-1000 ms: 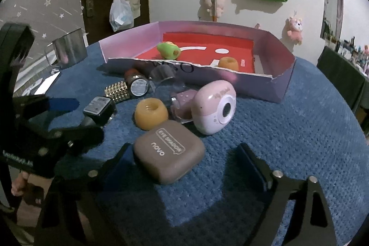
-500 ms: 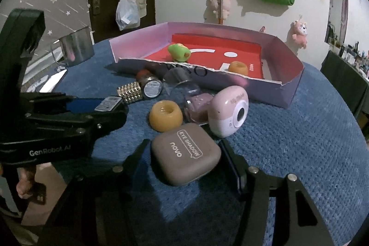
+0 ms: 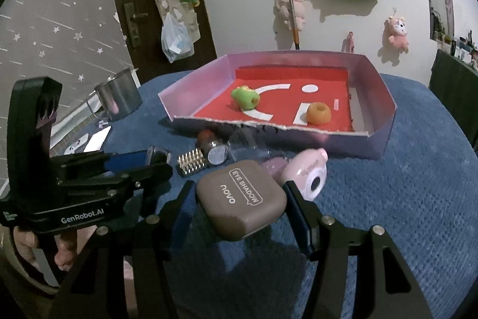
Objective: Organize rigid objects
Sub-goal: 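Grasp the eye shadow case with the right tool while the left tool grasps the watch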
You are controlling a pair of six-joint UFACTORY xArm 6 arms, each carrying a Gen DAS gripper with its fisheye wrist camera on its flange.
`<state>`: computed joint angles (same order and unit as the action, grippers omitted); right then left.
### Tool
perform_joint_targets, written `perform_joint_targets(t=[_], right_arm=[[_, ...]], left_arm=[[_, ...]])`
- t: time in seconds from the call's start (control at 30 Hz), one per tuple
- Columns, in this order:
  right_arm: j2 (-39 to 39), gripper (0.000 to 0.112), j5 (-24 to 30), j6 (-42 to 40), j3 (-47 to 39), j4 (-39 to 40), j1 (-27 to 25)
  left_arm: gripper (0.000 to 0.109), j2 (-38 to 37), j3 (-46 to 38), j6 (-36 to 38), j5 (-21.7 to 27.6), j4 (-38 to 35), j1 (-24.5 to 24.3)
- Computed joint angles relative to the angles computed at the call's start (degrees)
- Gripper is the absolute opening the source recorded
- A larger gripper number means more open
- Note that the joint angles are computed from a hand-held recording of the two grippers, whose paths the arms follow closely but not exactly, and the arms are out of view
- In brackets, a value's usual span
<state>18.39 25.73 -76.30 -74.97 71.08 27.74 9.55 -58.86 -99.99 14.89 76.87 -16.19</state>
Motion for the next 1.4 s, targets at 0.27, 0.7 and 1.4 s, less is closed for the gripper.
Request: perform_joint_targets(t=[0.27, 0.7, 1.4], right_arm=[[1.8, 0.061, 3.3, 4.6, -3.5, -4.0, -1.2], [5.4, 0.061, 6.5, 9.6, -11.3, -9.9, -2.6], [30.3, 0.061, 23.8, 36.6, -50.7, -33.5, -4.8]], left_arm=[[0.035, 1.0, -1.7, 2.6, -0.5, -1.6, 0.7], [0.034, 2.5, -6.2, 13.9, -0.2, -8.6, 3.4], [0.034, 15.8, -22.0, 62.8, 2.5, -55.3, 5.4]])
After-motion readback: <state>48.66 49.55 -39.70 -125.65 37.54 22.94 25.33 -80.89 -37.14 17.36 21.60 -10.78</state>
